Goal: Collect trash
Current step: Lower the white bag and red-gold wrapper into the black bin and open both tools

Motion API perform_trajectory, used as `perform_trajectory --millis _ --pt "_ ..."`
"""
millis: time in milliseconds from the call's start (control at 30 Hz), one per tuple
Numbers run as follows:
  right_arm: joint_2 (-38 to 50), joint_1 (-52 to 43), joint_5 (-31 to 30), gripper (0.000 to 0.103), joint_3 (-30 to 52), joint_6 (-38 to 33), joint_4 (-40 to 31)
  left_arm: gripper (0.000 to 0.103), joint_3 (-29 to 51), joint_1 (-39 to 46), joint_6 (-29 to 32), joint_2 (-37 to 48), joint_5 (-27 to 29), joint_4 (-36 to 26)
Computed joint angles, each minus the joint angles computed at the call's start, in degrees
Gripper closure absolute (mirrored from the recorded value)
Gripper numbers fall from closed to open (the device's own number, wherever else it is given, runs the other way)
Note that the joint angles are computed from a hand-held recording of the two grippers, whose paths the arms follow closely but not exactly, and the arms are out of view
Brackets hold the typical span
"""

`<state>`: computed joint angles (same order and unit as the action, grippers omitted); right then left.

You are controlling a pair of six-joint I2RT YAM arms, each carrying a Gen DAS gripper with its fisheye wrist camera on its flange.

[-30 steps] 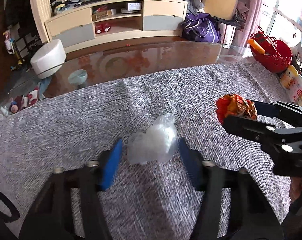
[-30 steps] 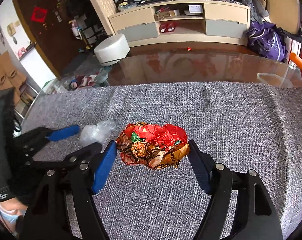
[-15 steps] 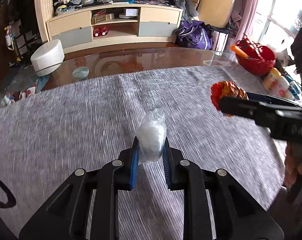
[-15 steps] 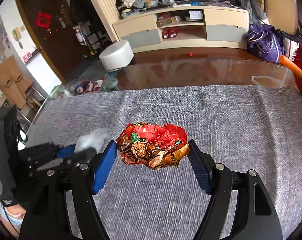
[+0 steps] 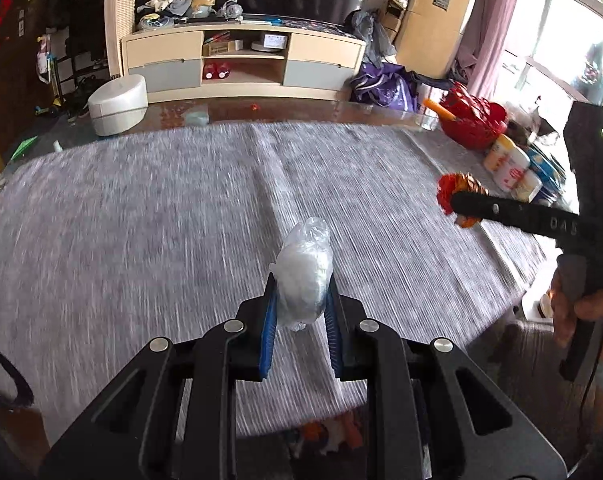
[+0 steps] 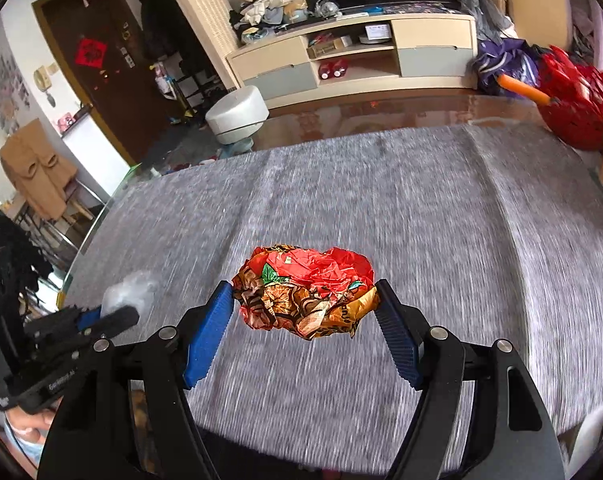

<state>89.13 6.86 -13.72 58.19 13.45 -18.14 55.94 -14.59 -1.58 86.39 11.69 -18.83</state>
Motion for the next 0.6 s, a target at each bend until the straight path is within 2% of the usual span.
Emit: perform_trajectory --millis 267,600 --pt "-13.20 0.54 0.71 0.031 -13.54 1.16 -0.06 0.083 -15.63 -6.10 -3.56 -14.40 -1.73 1.06" --pt "-21.35 4.19 0.47 0.030 -26.69 3.94 3.25 0.083 -26.84 -14.89 -10.30 -22.44 -5.55 2.12"
